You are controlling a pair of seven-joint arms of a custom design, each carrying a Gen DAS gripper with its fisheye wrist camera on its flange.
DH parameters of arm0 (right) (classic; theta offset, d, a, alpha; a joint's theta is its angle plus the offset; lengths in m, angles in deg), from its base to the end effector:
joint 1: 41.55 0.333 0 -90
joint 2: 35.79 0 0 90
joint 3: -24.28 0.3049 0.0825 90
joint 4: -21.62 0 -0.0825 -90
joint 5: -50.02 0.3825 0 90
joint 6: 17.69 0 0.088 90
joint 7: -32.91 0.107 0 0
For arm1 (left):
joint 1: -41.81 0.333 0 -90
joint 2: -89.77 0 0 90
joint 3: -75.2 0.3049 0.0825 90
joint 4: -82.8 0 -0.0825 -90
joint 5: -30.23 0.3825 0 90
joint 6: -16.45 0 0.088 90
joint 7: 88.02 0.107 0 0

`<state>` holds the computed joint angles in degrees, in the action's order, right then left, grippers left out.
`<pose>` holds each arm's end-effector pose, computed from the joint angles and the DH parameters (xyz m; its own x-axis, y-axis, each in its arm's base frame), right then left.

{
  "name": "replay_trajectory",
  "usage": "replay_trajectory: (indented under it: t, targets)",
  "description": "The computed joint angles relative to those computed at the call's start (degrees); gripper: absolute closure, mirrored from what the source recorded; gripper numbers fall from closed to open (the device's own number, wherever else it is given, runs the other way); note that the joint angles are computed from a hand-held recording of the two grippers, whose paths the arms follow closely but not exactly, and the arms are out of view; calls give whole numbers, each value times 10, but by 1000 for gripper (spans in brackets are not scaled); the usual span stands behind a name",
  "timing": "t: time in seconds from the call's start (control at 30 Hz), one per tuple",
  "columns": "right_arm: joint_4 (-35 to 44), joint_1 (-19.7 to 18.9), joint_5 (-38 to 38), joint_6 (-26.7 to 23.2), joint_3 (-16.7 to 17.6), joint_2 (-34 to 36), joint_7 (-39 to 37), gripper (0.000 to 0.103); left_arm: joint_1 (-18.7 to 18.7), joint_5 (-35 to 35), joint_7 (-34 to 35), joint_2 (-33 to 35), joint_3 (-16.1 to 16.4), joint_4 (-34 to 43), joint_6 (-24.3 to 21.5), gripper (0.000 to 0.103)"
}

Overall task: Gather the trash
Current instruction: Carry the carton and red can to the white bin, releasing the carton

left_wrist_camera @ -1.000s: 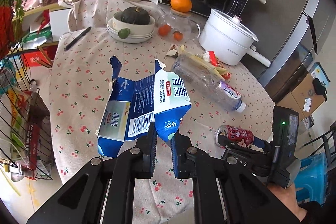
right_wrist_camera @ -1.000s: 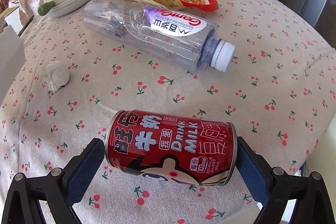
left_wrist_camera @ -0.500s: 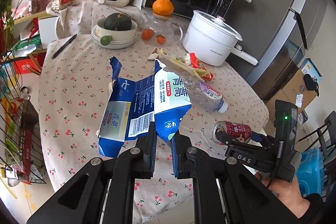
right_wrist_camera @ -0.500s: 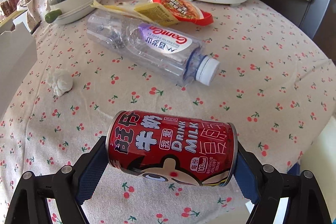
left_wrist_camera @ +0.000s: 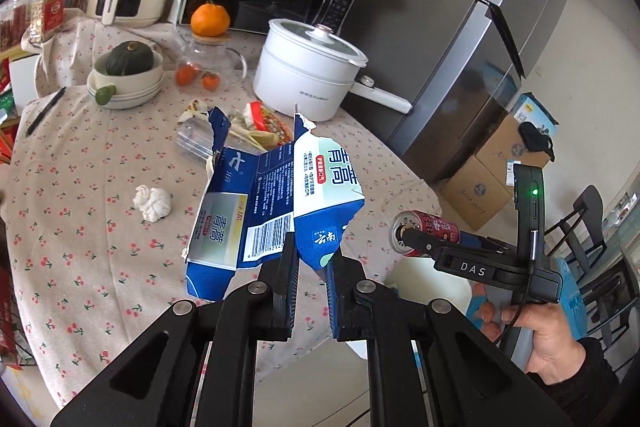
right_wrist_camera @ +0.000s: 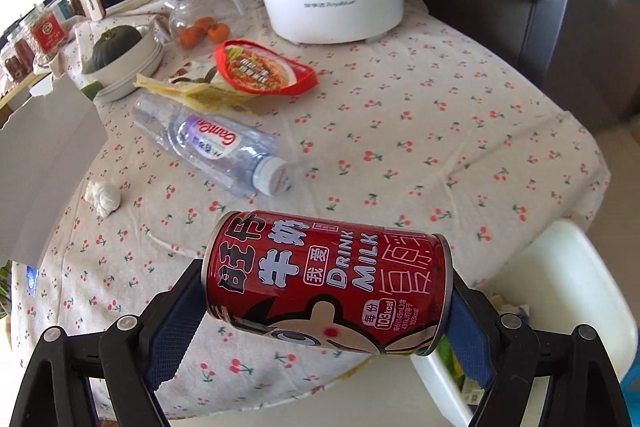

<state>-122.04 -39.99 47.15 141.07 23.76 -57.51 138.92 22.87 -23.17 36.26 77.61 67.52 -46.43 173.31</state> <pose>0.4665 0.0104 0.4815 -0.1768 -0.9760 -0.1274 -0.7804 0.2179 -0.5860 0.4807 -0.2098 0.5078 -0.4410 -0.8080 0.3908 -0.7426 0.0840 -0.6644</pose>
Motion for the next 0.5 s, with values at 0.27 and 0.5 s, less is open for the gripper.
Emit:
replay_trajectory:
  t: [0.27, 0.5]
  targets:
    - [-56, -54, 14, -27, -52, -89, -52, 14, -41, 3, 21, 43, -45, 38, -13, 90]
    - [-93, -119, 17, -44, -85, -146, -92, 14, -75, 5, 49, 90, -90, 72, -20, 90]
